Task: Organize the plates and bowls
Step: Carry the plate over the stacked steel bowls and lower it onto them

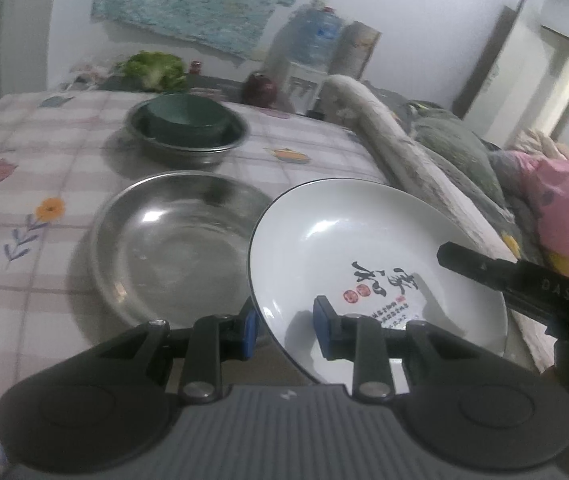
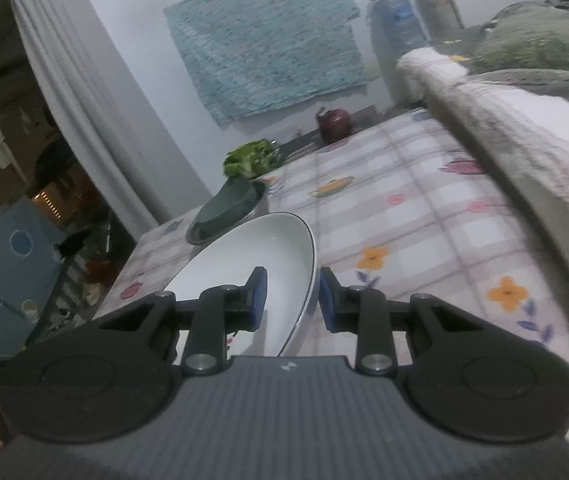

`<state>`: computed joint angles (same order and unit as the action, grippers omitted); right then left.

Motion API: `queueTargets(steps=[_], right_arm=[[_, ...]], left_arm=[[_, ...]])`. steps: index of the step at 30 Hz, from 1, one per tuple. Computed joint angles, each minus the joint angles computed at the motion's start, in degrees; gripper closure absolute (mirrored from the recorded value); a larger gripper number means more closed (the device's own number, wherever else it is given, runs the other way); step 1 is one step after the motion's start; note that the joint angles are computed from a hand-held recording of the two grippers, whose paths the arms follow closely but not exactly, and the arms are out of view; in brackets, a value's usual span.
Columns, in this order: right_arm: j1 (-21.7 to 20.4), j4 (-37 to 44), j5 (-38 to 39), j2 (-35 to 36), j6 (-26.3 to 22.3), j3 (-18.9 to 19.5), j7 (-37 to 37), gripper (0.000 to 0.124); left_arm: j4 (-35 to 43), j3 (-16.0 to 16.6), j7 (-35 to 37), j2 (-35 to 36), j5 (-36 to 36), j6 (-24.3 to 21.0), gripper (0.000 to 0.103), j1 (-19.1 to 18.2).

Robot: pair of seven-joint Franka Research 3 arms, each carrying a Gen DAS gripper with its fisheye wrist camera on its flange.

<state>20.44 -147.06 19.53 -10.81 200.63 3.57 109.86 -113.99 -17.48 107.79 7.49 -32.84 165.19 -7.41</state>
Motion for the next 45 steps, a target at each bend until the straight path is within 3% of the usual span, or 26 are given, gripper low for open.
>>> queueTargets(steps=[5,14,17,18,20,22,24,28,36,39,42,45], right_arm=[[3.27,4.71,-8.34,4.55,-1.88,-4.33,6.27,0.096],[1.43,11.23,-24.02,9.99,-7.52,-4.62,20.59,0.096],[-1.83,13.37,-28.44,11.54,-10.04,-1.8,24.86,0.096],[-5.76,14.02,-32.32,11.95,-10.69,1.51,28.4,0.096],[-11.71,14.94,-31.99,12.68,-12.04,7.73,28.29,0.096],[-11.63,15.83,-31.27,13.46,-12.83,7.94,27.88,0.097],[-14.31,16.44,-28.26,14.03,-13.26,11.14,25.14,0.097],[-13.28,18.19,-25.15,14.96,-14.79,10.59,22.35,0.097],[-5.62,19.94,-22.88,15.68,-16.17,2.92,20.06,0.097],[-0.42,20.05,-24.3,15.61,-15.42,-2.64,21.09,0.097],[6.39,20.5,-26.85,15.67,-15.31,-9.9,23.14,0.097],[6.66,20.65,-23.91,15.78,-15.14,-9.48,20.63,0.097]], left_arm=[[0.64,1.58,-3.61,0.53,2.75,-1.41,0.074,0.72],[3.88,2.41,-7.63,3.3,7.11,-5.04,0.074,2.92],[5.14,2.37,-8.77,4.38,8.49,-6.77,0.074,3.62],[5.54,2.23,-8.84,4.73,8.51,-7.22,0.074,3.94],[6.02,1.91,-8.61,5.18,8.32,-7.63,0.074,4.54],[6.42,2.0,-9.19,5.41,9.23,-7.88,0.073,4.61],[6.95,2.0,-9.66,5.8,9.91,-8.17,0.073,4.75],[8.36,2.02,-10.82,6.57,11.19,-9.33,0.073,5.05],[11.21,2.17,-12.08,7.33,11.84,-13.31,0.065,5.85],[12.03,2.7,-13.28,7.32,12.63,-14.36,0.056,5.71],[12.08,3.58,-15.64,7.11,14.84,-14.54,0.054,5.32],[10.86,2.65,-13.28,6.17,12.0,-13.3,0.054,6.54]])
